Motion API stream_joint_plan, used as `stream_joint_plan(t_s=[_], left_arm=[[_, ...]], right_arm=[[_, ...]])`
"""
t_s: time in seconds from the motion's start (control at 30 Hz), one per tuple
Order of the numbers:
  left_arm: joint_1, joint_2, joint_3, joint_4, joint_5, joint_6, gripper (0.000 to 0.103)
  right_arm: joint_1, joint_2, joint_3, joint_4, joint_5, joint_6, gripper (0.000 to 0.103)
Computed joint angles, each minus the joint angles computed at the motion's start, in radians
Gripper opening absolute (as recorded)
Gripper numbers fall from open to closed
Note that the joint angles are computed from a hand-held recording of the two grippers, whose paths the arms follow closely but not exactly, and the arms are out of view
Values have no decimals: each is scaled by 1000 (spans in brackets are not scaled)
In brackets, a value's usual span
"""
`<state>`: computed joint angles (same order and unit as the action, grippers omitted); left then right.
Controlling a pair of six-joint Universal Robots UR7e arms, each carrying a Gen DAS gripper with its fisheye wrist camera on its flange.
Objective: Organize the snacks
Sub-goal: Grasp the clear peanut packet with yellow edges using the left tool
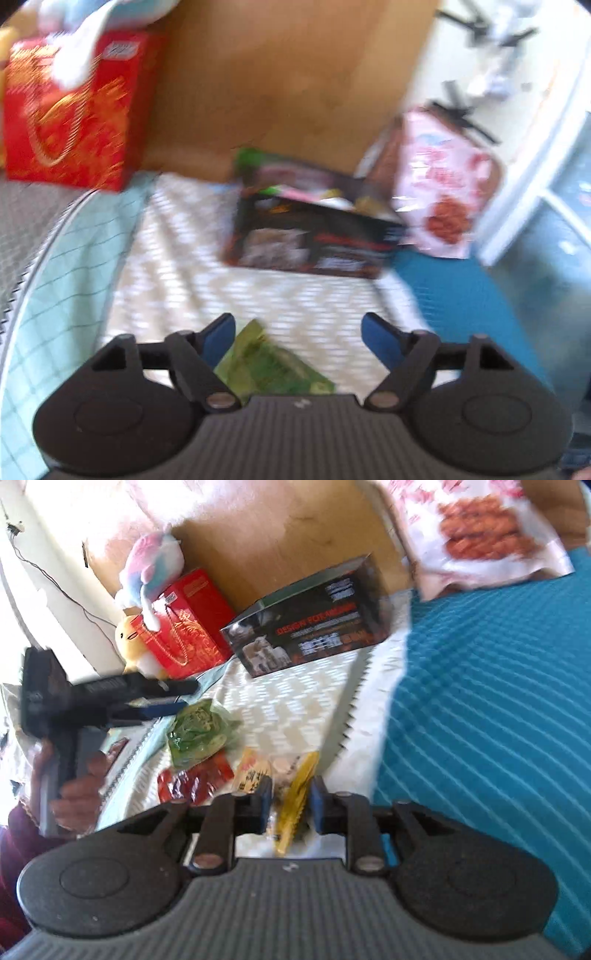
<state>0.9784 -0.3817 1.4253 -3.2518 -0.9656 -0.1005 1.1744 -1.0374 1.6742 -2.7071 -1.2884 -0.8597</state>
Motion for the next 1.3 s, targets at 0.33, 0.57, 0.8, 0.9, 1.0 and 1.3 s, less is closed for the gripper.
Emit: stream_joint_plan(t_s=[0.33, 0.57, 0.8, 0.9, 1.0, 1.3], left_arm=[[-52, 54, -9, 140, -53, 25, 79], [-69, 86, 6, 162, -27, 45, 78], [-86, 30, 103, 154, -73, 28, 38], [-99, -12, 197, 127, -90, 25, 38], [-107, -73, 305, 108, -137, -10, 37], [-106, -145, 433, 79, -175, -106, 50]], right_arm=[[-1, -2, 128, -210, -3, -287, 69], [-10, 10, 185, -333, -36, -443, 56], [-11, -50, 208, -227, -44, -492, 36], [-24, -107, 202, -42, -45, -536, 34], [-33, -152, 180, 164, -56, -559, 33], [-17, -180, 208, 268, -118, -546, 38]])
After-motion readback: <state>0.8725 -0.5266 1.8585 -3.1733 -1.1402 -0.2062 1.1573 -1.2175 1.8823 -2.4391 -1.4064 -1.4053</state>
